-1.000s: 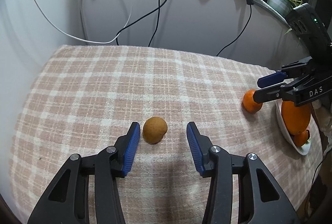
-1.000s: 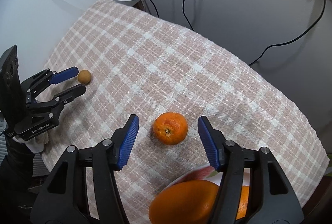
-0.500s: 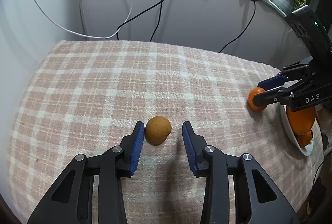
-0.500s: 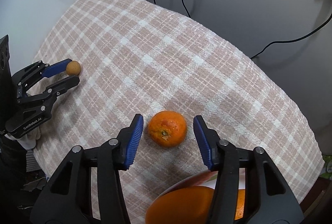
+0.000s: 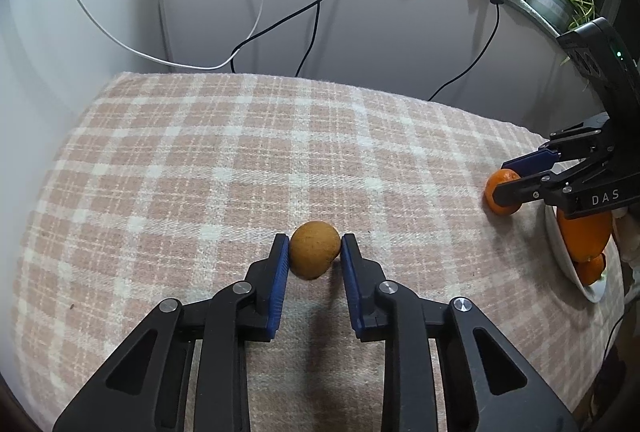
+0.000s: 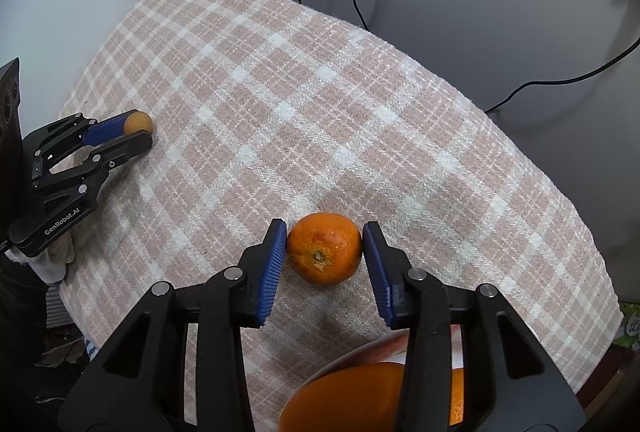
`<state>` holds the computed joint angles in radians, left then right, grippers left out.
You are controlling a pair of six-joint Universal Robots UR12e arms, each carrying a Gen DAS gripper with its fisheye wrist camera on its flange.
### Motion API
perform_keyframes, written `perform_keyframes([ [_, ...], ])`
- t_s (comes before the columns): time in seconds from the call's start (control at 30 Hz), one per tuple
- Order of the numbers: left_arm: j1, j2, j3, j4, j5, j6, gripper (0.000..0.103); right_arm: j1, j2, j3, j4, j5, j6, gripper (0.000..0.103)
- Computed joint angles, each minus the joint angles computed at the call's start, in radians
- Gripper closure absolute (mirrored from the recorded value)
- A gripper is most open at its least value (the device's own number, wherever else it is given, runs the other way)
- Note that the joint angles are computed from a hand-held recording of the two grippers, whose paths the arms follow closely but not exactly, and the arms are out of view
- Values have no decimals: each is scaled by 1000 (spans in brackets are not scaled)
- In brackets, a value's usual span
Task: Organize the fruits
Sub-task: 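Grasp the brown kiwi with the left gripper while the right grasps the tangerine, then carry the kiwi and tangerine over the white floral plate with both grippers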
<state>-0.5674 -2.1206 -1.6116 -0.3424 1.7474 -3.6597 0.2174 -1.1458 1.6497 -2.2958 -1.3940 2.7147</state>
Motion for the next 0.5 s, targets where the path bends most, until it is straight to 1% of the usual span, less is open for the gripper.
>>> perform_keyframes([
  [0.2,-8,6,-5,13,7,-4,79,-10,-13,13,-28,19,5,62],
  [0.5,-33,15,2,48,15,18,79,-24,-60,57,-79,72,-1,62],
])
